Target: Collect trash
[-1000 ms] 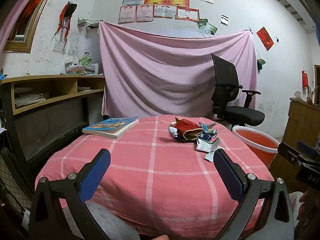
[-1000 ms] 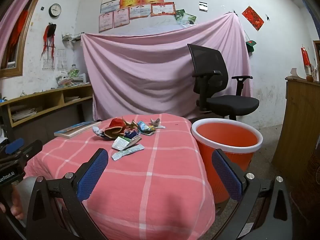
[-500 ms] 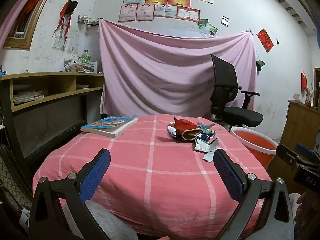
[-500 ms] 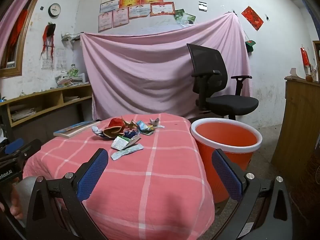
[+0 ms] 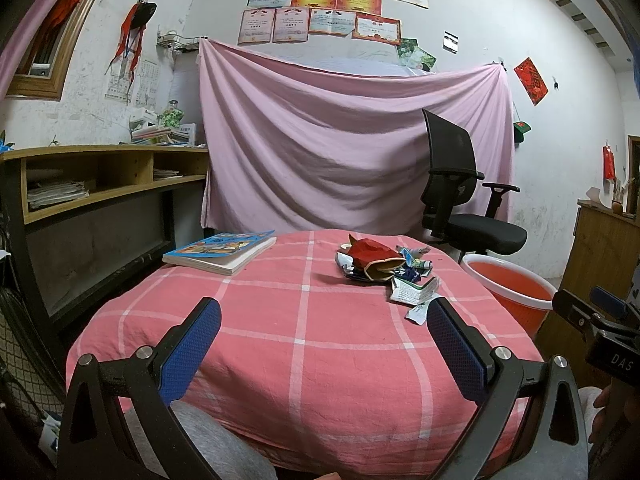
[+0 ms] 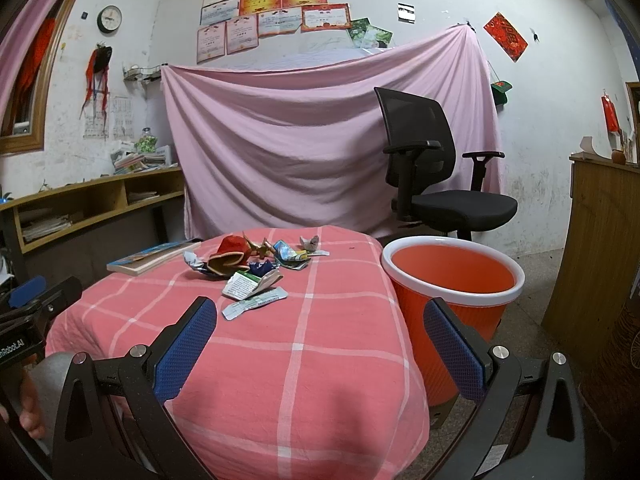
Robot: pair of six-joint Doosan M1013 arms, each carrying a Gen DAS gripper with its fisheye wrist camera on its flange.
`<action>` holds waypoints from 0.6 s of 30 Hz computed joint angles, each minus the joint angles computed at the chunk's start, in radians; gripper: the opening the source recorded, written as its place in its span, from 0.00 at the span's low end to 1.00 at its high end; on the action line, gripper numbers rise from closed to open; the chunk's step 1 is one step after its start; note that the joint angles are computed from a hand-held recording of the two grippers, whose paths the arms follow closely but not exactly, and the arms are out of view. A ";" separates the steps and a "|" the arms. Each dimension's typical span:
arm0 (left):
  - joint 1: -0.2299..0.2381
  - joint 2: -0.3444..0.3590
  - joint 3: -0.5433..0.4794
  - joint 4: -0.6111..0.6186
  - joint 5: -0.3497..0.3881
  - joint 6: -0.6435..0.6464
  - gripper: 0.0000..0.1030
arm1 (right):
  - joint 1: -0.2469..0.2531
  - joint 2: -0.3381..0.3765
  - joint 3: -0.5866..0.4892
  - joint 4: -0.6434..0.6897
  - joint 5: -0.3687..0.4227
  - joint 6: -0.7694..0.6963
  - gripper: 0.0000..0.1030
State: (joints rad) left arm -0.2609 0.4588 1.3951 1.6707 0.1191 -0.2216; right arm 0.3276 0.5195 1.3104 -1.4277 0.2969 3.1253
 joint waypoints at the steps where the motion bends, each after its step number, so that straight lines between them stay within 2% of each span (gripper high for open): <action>1: 0.000 0.000 0.000 0.002 0.000 -0.002 0.98 | 0.000 0.000 0.000 -0.001 0.000 0.001 1.00; 8: 0.000 0.000 -0.003 -0.039 0.000 0.039 0.98 | 0.000 0.000 0.000 -0.001 0.000 0.001 1.00; 18: -0.001 0.000 -0.001 -0.021 0.001 0.020 0.98 | 0.000 0.001 0.000 -0.004 0.000 0.003 1.00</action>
